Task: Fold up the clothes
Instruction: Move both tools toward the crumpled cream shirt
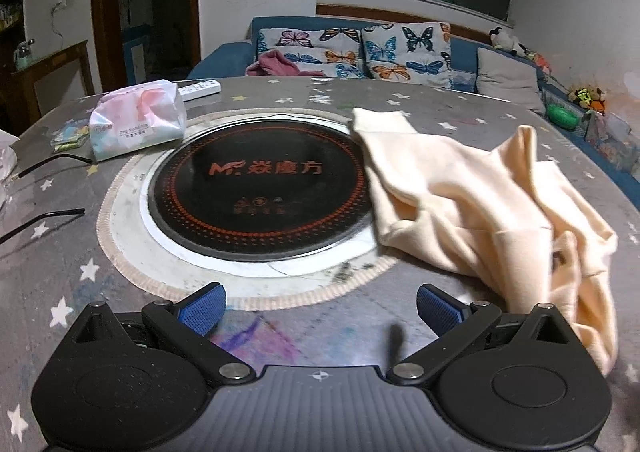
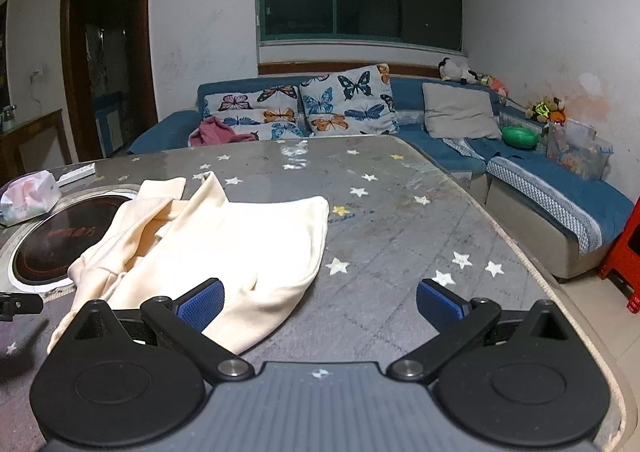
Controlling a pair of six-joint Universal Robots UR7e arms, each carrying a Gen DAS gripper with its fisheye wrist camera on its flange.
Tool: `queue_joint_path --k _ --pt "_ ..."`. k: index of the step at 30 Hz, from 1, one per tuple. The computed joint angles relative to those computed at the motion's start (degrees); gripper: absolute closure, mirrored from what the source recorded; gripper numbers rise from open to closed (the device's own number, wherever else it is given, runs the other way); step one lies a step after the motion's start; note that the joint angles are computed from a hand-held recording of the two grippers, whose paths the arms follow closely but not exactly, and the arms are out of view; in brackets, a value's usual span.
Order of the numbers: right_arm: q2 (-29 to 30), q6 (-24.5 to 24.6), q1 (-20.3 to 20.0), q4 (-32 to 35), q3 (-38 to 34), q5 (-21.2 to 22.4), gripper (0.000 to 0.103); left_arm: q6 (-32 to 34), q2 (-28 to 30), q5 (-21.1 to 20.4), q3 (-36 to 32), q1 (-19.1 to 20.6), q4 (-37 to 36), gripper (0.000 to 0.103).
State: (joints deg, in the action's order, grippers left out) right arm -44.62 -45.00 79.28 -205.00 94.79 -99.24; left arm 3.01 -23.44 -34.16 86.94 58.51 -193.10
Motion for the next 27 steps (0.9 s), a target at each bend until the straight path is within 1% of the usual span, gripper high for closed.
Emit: queue_joint_path --k 6,19,24,27 --pt "-0.7 0.0 -0.2 0.3 1.5 -0.3 0.000 -2.2 -0.5 0.2 1.1 -1.4 1.4 0.000" --pt "-2.8 -0.6 -0.5 0.7 5.8 2.5 0.000 -7.0 -1.5 1.9 3.0 -3.8 5.3 0.000" --pt "-3.2 -1.3 -0.5 0.5 6.5 3.1 0.000 -6.3 -1.3 2.1 3.0 -4.3 4.8 0.000" --pt "-3.4 -1.4 -0.4 1.2 6.4 3.3 0.000 -7.0 -1.4 1.6 2.6 -4.4 6.0 0.000"
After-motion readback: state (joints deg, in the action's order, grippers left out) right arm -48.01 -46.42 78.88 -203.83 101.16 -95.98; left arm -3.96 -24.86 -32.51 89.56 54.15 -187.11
